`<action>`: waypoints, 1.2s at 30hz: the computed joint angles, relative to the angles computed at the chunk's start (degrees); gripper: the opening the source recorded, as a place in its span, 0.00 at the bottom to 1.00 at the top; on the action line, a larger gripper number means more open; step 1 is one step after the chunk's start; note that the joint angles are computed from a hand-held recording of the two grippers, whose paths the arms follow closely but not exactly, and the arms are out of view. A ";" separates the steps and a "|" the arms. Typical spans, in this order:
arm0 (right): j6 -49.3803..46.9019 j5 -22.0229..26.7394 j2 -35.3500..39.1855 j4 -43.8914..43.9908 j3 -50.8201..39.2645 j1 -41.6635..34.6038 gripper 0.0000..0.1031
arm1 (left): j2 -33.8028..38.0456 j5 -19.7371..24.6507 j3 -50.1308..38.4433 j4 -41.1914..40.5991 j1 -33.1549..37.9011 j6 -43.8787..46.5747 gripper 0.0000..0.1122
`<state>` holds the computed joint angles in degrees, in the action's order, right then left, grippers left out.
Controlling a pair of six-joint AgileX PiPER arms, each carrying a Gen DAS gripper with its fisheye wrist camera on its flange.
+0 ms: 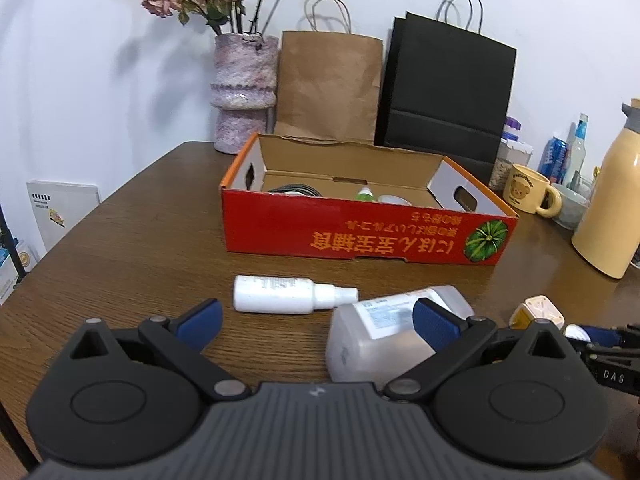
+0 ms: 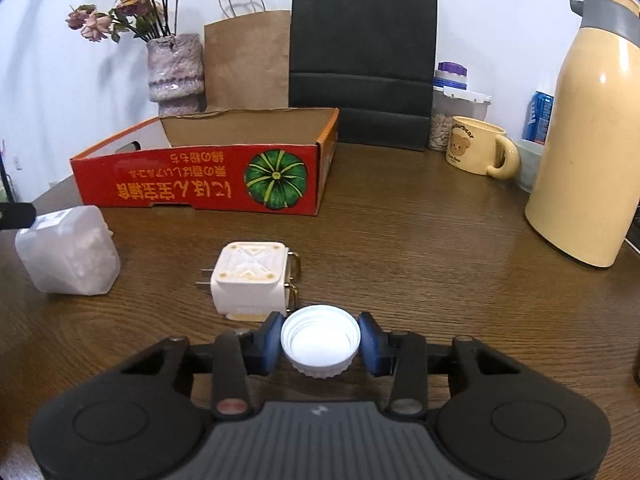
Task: Organize rigid objects
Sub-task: 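Grasp a white bottle cap with the right tool while the left tool grasps the white plastic jug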
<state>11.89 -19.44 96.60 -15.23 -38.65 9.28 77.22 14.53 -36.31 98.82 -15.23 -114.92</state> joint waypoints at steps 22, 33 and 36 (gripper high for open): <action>-2.52 -11.10 -2.01 4.25 5.86 -1.71 0.39 | 15.28 20.69 -12.39 -17.97 -17.59 8.97 0.92; -3.83 -10.92 -1.98 6.03 5.89 -1.04 0.39 | 18.78 21.84 -13.46 -17.06 -17.00 6.63 0.92; -4.49 -10.74 -1.92 6.96 5.83 -0.76 0.39 | 18.61 21.24 -12.73 -14.62 -17.03 4.67 0.85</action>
